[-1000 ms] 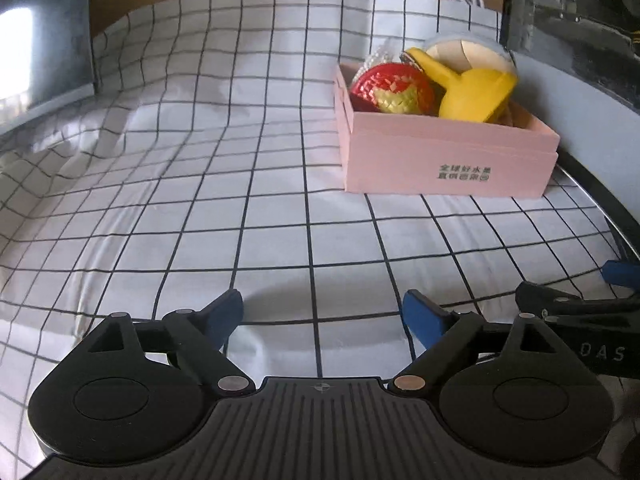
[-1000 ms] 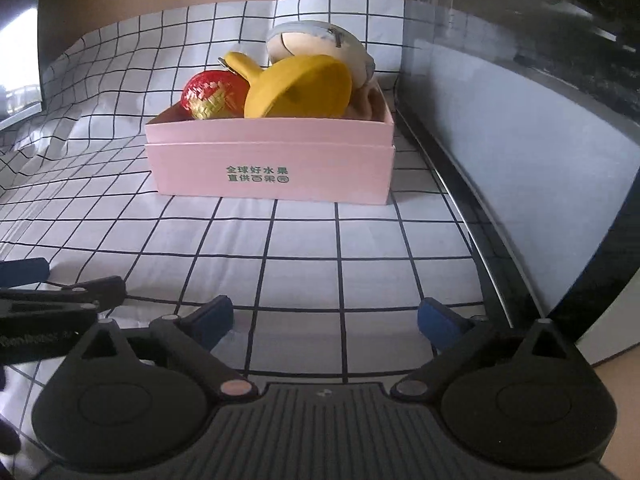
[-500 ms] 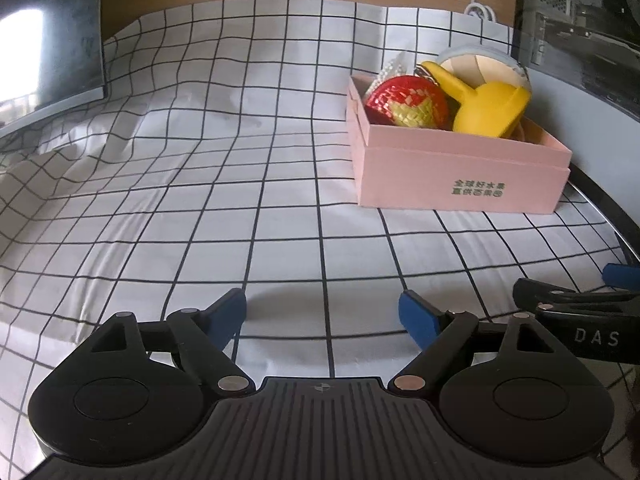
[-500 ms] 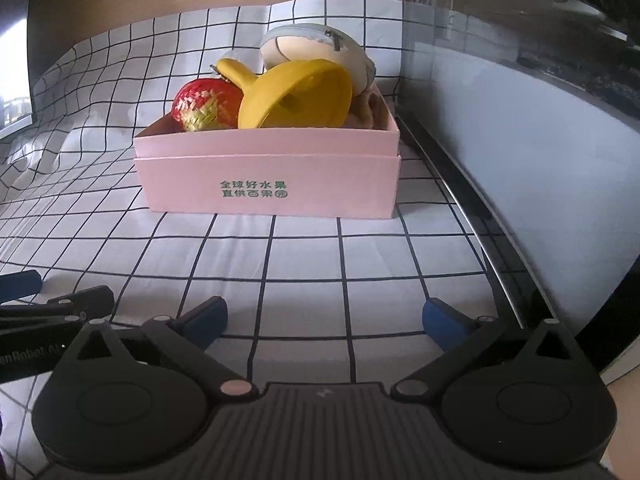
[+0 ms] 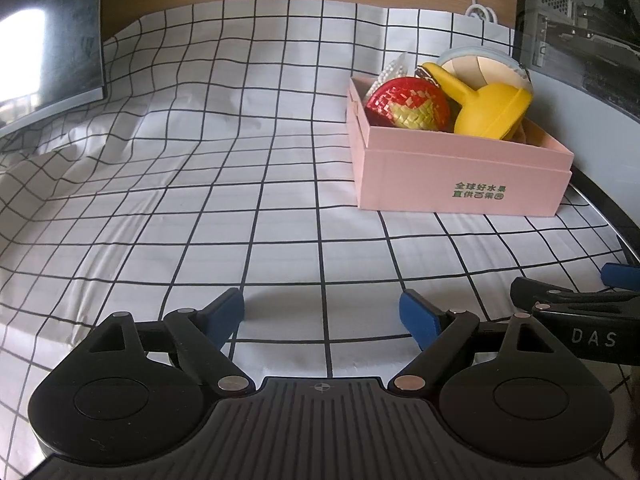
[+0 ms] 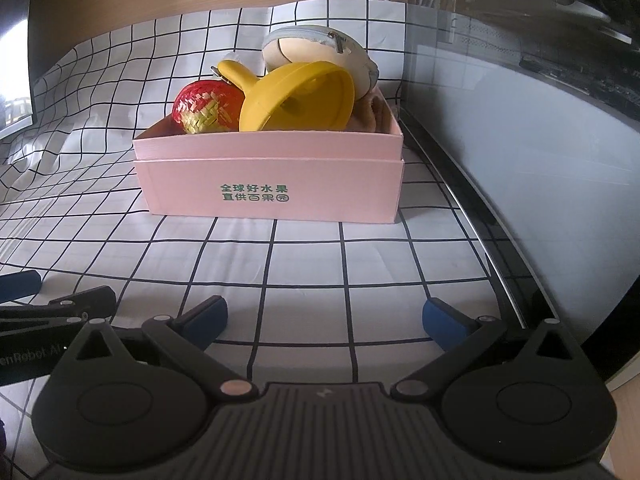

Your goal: Organize soft objects

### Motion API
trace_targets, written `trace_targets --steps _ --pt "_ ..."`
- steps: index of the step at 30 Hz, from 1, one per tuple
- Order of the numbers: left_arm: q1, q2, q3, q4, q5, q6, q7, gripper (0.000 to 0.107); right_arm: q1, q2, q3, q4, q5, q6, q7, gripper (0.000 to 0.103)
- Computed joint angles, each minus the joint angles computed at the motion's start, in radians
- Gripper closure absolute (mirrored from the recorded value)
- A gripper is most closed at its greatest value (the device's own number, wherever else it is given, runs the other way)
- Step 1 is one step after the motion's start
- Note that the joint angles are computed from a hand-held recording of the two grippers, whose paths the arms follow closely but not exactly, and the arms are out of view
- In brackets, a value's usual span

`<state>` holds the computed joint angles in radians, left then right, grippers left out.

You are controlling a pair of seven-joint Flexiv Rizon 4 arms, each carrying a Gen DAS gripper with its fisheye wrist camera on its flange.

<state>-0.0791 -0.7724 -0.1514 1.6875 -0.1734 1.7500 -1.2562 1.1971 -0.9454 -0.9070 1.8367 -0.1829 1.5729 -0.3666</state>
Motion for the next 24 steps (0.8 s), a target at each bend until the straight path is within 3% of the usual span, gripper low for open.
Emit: trace_targets --steps 24 --pt "0.004 -0.002 -0.008 -0.002 0.004 -0.003 0.002 0.016 0.000 -0.001 0.001 0.001 0.005 0.003 -0.006 0.000"
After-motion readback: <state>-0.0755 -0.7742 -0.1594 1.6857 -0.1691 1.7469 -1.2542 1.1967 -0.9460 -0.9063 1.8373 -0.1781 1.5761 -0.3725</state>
